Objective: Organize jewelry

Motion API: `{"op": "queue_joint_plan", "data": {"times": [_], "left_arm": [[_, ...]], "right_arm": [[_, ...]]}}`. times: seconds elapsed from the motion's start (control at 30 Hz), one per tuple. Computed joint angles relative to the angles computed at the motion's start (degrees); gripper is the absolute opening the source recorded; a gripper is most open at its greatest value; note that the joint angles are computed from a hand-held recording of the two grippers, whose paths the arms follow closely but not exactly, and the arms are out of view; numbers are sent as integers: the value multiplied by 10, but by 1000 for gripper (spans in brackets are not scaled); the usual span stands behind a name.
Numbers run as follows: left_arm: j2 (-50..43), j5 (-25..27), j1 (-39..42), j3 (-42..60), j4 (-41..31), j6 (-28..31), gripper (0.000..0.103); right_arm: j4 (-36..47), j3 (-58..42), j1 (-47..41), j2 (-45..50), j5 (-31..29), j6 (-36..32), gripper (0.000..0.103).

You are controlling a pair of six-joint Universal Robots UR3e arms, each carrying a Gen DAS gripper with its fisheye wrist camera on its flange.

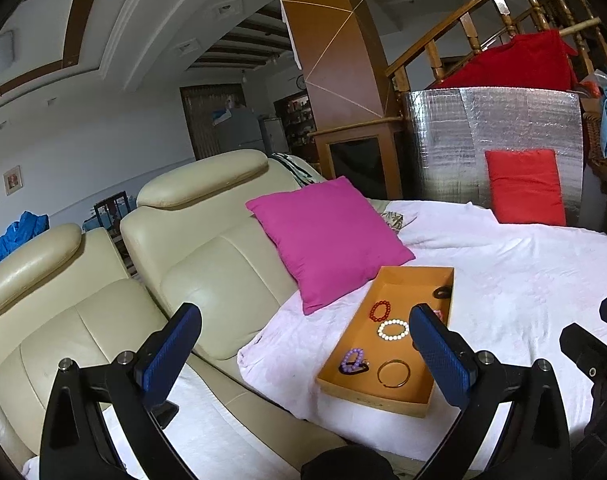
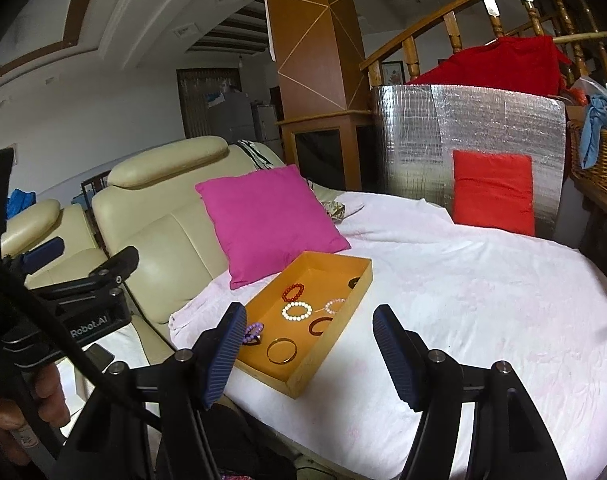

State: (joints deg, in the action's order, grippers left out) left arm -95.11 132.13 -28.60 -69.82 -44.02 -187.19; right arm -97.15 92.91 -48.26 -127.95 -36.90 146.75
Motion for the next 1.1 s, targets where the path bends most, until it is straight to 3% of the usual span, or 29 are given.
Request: {"op": "queue_joint_plan", "data": {"times": [1.1], "left_arm": [[14,-22,29,-19,-10,-8,103]], "right_arm": [[-9,1,10,-3,-7,18,69]]}}
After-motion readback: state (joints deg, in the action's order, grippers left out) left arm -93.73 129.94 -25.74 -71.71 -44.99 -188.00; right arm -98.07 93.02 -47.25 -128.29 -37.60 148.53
